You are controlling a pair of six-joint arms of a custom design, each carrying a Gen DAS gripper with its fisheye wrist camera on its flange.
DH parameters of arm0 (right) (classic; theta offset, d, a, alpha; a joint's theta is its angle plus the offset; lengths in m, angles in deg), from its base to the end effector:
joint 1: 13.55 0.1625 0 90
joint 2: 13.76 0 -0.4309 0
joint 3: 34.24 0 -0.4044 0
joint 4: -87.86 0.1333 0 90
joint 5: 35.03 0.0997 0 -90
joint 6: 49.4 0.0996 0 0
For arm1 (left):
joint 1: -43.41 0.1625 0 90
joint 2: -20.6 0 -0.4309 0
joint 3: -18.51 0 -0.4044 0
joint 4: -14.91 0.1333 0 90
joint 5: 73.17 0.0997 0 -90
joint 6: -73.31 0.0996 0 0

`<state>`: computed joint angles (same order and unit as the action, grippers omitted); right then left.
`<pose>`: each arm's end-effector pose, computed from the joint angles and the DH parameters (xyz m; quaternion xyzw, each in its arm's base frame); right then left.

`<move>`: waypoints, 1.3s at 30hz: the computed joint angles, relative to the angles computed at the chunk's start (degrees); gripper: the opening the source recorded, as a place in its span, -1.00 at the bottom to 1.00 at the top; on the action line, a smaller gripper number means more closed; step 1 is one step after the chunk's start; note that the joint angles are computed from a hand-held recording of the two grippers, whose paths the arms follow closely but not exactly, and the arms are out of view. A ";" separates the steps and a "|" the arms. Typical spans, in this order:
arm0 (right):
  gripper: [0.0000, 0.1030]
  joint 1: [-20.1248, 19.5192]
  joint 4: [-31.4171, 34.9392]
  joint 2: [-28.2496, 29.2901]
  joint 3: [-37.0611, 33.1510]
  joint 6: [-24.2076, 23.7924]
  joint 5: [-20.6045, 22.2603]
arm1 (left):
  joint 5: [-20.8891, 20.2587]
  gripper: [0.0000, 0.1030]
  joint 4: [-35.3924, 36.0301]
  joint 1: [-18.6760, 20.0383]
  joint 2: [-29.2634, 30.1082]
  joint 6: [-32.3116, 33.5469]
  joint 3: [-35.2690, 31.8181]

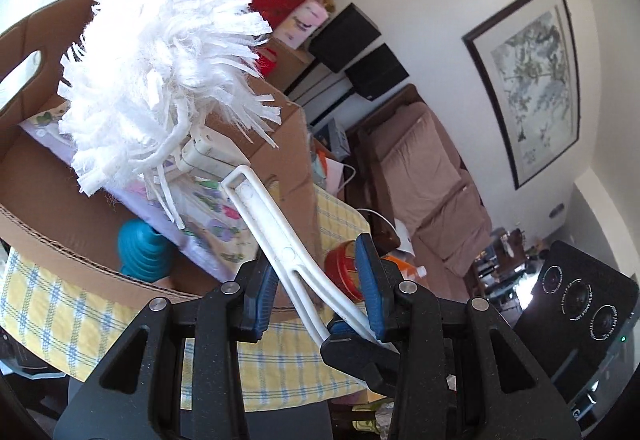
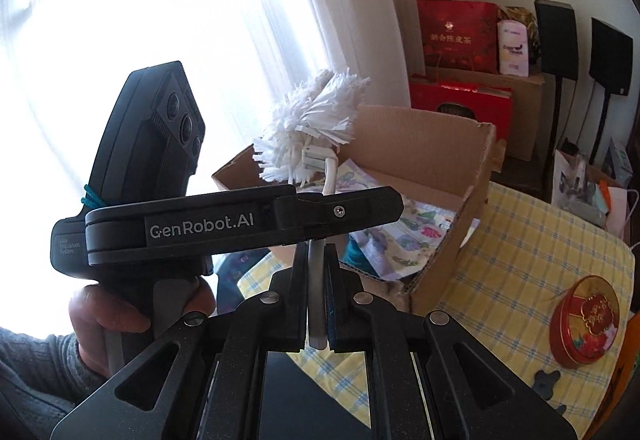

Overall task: Organize objects
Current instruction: 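Lift the duster and carry it over the cardboard box with the right gripper, then lower the duster into the box and open the right gripper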

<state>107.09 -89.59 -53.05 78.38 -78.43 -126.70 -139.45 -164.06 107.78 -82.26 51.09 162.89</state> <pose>0.4029 -0.4244 -0.0243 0.4921 -0.8617 0.1231 0.0127 0.0086 -0.3829 0.3263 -0.0560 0.8980 -0.4362 0.0123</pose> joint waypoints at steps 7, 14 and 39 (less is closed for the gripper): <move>-0.89 0.85 4.85 3.74 -5.02 -0.98 -1.54 | -2.46 -0.31 0.09 4.44 0.05 0.26 -0.43; -0.89 1.35 7.11 5.92 -7.84 -0.77 -2.56 | -4.86 -0.30 0.06 7.76 0.57 0.08 -0.92; -0.88 2.60 12.61 9.01 -14.48 -1.13 -6.64 | 0.30 0.63 8.15 4.88 -8.91 0.33 -0.66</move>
